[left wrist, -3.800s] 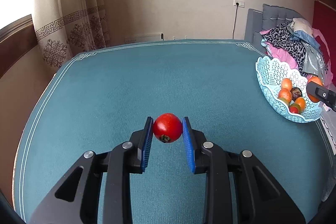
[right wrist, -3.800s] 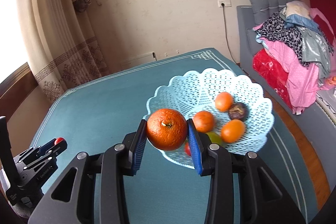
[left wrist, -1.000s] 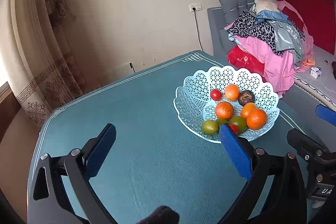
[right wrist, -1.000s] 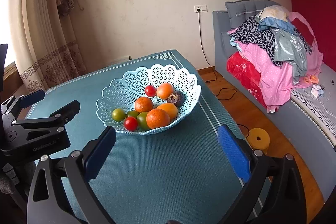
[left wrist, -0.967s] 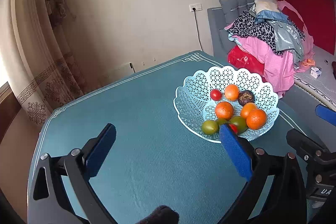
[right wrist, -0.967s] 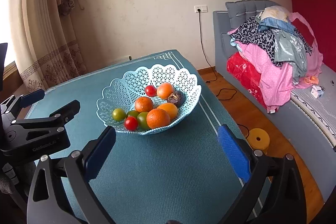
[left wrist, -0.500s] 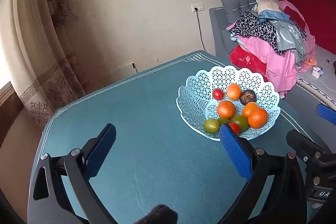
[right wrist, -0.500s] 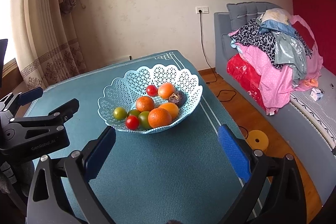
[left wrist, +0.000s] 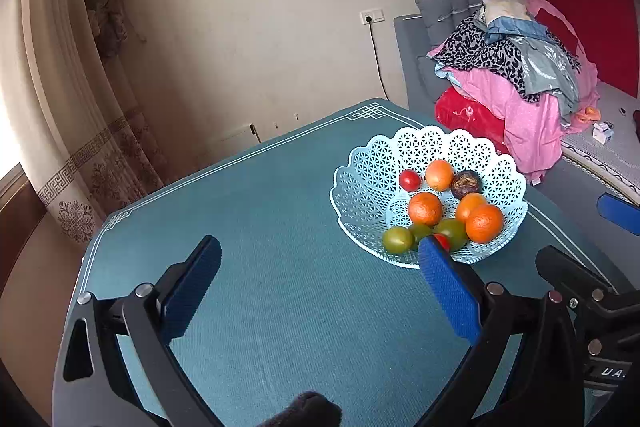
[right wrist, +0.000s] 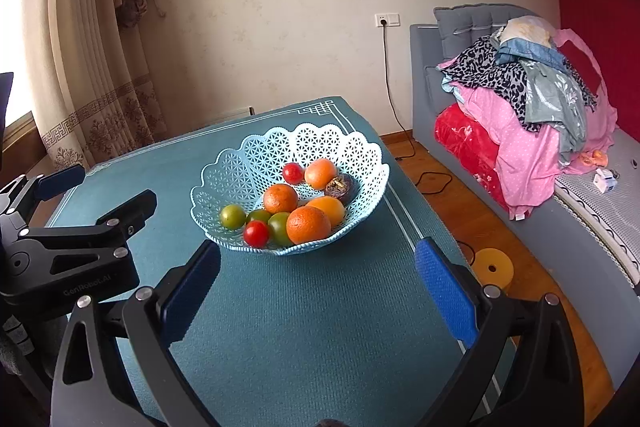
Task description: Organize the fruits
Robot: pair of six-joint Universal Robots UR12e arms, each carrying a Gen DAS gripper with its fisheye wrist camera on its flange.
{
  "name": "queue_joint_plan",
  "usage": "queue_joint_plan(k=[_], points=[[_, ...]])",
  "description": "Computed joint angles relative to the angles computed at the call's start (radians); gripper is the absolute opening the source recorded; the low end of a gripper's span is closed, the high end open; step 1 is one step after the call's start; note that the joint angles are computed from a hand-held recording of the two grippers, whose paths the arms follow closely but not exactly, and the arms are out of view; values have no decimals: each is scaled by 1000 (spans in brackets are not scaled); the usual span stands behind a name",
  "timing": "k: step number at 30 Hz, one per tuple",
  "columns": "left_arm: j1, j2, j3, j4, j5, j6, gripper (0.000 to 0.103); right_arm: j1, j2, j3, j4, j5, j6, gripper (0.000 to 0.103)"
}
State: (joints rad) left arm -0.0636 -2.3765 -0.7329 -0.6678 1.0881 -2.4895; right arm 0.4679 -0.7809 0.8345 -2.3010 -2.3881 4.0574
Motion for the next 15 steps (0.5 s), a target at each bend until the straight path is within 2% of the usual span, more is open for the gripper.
queue_joint_plan(k=[15], points=[[-3, 5, -10, 11, 5, 11, 100, 0, -1, 1, 4, -4, 9, 97]])
